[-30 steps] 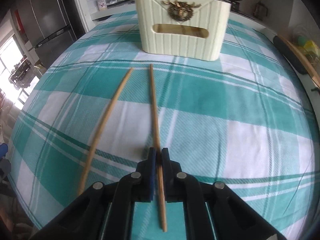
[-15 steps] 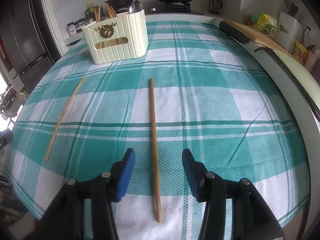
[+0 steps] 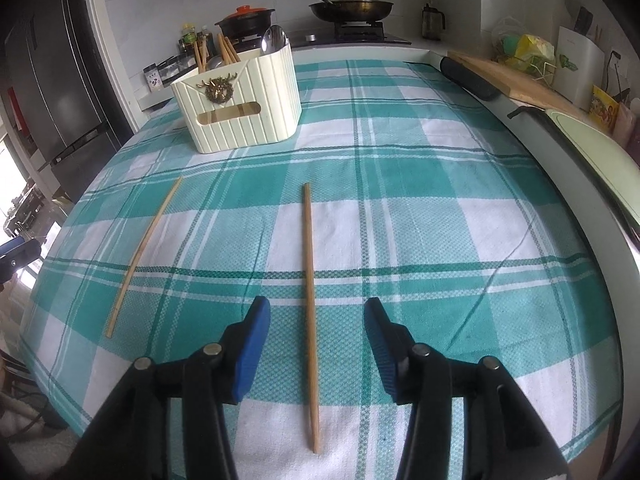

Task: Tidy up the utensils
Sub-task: 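Grasp a chopstick with the left tool while the right tool grasps the other, then carry both chopsticks up and lower them into the cream holder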

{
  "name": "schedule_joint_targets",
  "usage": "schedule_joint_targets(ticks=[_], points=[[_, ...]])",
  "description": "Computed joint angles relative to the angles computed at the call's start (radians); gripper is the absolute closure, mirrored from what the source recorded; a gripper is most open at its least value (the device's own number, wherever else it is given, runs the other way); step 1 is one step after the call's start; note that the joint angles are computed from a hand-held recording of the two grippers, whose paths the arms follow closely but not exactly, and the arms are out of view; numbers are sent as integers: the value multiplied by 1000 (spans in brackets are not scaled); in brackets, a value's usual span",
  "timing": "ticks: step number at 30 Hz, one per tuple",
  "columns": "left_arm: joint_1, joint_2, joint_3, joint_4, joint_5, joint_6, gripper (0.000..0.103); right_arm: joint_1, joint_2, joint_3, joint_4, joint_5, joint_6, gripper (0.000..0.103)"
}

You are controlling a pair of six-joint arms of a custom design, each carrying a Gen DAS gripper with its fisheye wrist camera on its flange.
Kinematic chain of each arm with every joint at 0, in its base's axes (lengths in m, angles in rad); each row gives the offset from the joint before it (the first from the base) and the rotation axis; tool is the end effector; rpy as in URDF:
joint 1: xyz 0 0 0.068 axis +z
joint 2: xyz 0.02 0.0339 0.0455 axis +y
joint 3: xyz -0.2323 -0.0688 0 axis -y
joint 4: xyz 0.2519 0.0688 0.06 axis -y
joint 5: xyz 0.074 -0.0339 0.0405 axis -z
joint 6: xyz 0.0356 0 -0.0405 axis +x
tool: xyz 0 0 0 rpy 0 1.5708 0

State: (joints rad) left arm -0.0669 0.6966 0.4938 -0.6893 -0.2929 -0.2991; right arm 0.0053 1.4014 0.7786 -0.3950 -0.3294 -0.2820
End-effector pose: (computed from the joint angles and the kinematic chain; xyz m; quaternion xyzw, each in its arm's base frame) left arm 0.1688 -0.0010 0.1864 -0.1563 0.9210 0.0754 0.3489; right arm 0.2769 0.0130 0.1526 -0.1802 0.9328 0.1191 0.2885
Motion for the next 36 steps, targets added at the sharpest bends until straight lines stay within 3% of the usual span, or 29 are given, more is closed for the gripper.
schedule_joint_targets(ticks=[12,15,18,20,27,30,32,33,34,35,36], points=[[-22,82,-4,64,-10,-1,13,9,7,-9,6,14,-7,53],[26,127,-18,104,59,17,12,21,24,9,-5,11,-21,53],[109,198,-18,155,197,51,13,22,79,79,-44,-14,-37,53],[149,290,16,199,284,89,13,36,157,165,-89,-8,-63,53],[175,762,285,321,395,168,15,134,490,481,-152,88,-114,53],[173,967,445,304,372,171,24,171,616,620,-183,124,-99,53],[170,1086,557,267,360,168,36,196,657,668,-165,159,-91,54],[159,1115,588,272,329,166,36,205,668,685,-158,165,-90,59],[144,1137,615,271,302,173,50,211,685,713,-173,154,-90,85],[126,1153,634,271,268,183,69,216,702,740,-190,154,-79,96],[117,1157,642,274,261,195,82,218,713,758,-197,154,-67,97]])
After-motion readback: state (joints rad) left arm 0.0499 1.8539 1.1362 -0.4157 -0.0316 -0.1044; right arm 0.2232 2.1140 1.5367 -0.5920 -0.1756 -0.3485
